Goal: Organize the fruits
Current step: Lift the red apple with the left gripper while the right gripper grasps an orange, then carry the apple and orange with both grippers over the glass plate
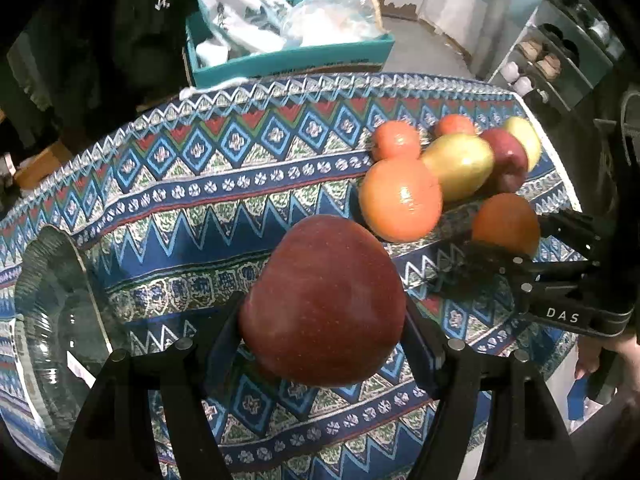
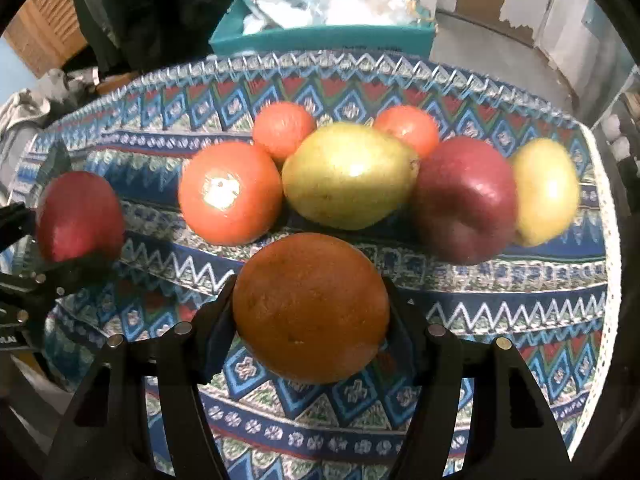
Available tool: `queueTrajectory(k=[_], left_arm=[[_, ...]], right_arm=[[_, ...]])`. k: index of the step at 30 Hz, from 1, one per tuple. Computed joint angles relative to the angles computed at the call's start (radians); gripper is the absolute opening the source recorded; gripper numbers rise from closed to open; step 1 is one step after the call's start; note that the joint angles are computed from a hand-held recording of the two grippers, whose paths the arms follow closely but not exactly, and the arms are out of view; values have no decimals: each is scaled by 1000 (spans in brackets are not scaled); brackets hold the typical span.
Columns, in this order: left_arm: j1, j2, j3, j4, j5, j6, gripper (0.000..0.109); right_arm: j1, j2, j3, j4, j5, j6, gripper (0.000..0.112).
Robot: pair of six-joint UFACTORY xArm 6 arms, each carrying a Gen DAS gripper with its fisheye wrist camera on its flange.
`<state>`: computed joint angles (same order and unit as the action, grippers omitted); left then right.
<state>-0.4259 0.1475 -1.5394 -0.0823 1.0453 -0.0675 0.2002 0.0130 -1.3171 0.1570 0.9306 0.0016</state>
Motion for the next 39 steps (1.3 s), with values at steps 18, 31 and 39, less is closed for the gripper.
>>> queueTrajectory(k=[18, 31, 39], left_arm=[[-7, -148, 49, 28, -26, 23, 75], [24, -229, 70, 0, -52, 64, 75], [55, -261, 81, -31, -51, 87, 75]], right_arm=[[5, -148, -5, -41, -12, 46, 66], [55, -171, -73, -30, -27, 47, 66], [101, -140, -142, -9, -28, 35, 66]])
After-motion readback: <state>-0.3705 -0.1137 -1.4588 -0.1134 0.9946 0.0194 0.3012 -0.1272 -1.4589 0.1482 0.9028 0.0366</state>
